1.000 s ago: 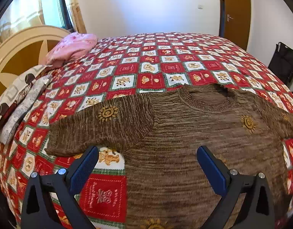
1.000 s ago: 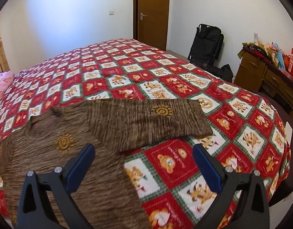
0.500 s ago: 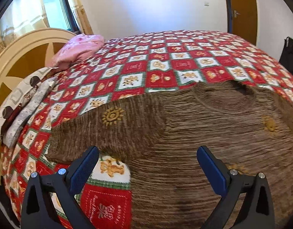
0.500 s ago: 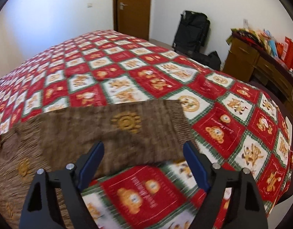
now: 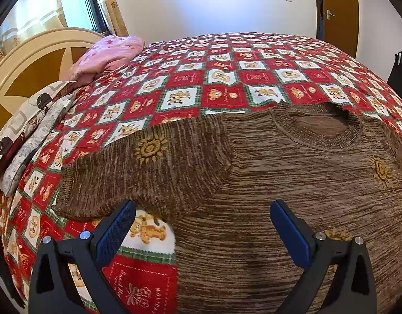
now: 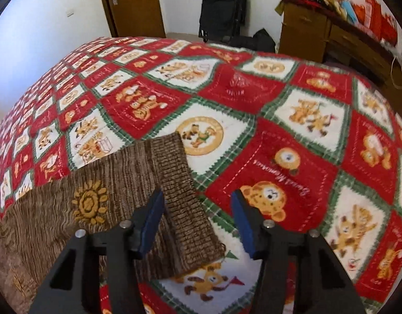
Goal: Fold small clothes
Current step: 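Move the right gripper to the sweater sleeve cuff and close on it, then lift the held sleeve with the right gripper and fold it across the sweater body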
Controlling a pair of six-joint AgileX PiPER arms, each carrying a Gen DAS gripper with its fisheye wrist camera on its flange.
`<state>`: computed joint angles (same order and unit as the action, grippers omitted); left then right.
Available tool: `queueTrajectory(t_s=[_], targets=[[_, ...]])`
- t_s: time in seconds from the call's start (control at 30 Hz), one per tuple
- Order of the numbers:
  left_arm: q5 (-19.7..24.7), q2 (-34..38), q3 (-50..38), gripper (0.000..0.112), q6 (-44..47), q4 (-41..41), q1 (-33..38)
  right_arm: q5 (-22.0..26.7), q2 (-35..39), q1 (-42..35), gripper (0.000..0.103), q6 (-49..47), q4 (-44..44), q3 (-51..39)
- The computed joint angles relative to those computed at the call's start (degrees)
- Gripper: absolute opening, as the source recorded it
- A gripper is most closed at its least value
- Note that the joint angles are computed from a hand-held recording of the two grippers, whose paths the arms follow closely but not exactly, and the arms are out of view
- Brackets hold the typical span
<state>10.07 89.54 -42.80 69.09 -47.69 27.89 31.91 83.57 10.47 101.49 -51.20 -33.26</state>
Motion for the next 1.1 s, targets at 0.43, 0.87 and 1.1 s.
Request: queueTrajectory(t_s=[0.43, 0.87, 1.1], targets=[[2.5, 2.5, -2.8, 0.102, -2.7, 2.2, 2.4, 9.1, 9.2, 7.3, 0.014, -5.5, -1.5, -7.6], [6.8, 3.7, -4.9, 0.102, 4.7, -4.0, 7.5, 3.2, -5.7, 7.4, 0.01, -13.1, 5.0, -7.4], [8.1, 3.5, -4.9, 0.102, 7.1, -5.7, 9.6, 8.5, -0.2, 20.5, 0.01, -14.3, 6.4, -20.3]])
